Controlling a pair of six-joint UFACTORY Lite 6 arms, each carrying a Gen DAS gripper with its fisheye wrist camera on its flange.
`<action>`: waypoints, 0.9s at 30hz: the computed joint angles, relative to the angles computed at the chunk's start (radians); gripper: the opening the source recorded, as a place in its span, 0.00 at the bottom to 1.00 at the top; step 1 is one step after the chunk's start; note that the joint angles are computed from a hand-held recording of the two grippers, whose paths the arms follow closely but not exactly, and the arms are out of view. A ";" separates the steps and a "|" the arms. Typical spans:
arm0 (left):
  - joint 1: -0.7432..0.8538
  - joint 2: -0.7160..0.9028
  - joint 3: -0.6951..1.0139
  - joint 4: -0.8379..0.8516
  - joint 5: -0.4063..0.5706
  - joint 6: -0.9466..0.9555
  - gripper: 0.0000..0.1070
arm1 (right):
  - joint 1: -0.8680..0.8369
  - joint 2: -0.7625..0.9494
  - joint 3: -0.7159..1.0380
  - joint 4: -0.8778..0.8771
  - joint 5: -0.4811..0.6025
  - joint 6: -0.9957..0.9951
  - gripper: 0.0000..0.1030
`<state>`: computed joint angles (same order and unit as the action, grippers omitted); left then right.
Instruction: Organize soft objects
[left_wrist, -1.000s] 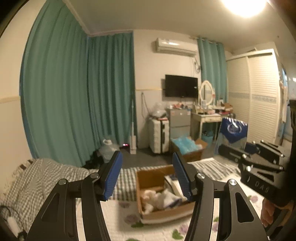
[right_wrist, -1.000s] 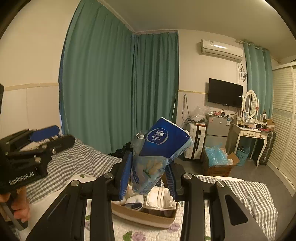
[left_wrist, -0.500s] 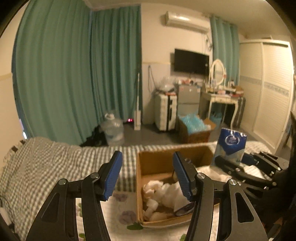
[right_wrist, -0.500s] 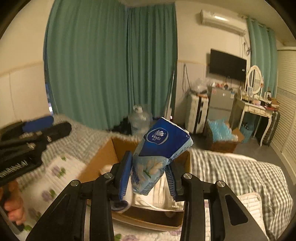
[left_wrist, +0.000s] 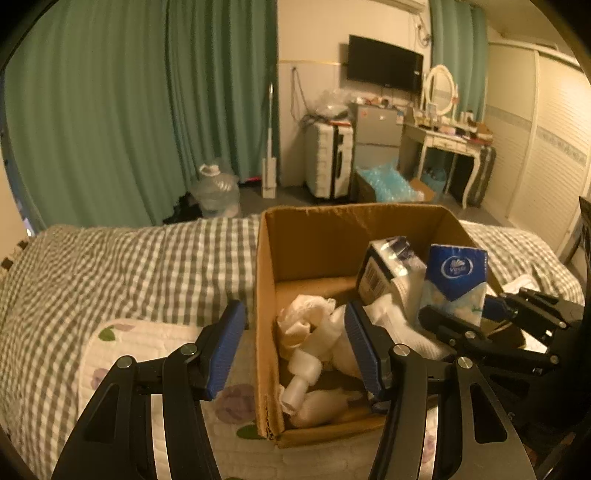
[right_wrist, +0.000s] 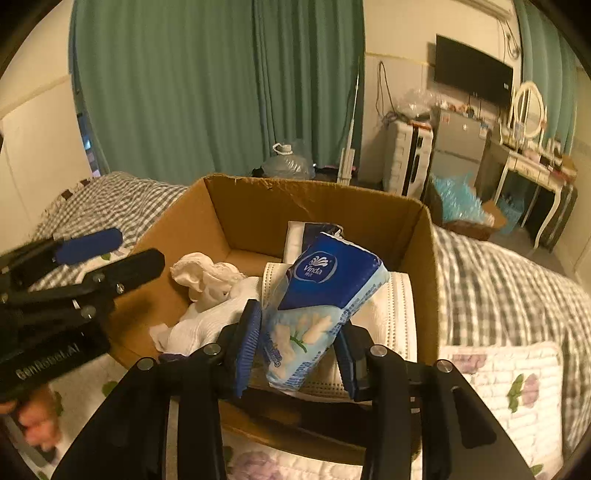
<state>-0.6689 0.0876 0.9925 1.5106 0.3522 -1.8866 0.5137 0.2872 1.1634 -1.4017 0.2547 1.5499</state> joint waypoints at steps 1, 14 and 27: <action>0.000 -0.006 0.000 -0.017 0.000 0.013 0.52 | 0.009 -0.002 -0.001 -0.005 0.019 -0.001 0.40; 0.002 -0.197 -0.033 -0.073 0.034 0.071 0.59 | 0.097 -0.224 -0.105 -0.040 0.163 -0.003 0.72; -0.246 -0.505 -0.121 -0.040 0.394 0.152 0.90 | 0.263 -0.539 -0.124 0.081 0.415 -0.126 0.95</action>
<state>-0.9153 -0.4174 0.8716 1.4708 0.7460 -1.7347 0.7768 -0.2520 1.0390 -1.3208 0.6699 1.4237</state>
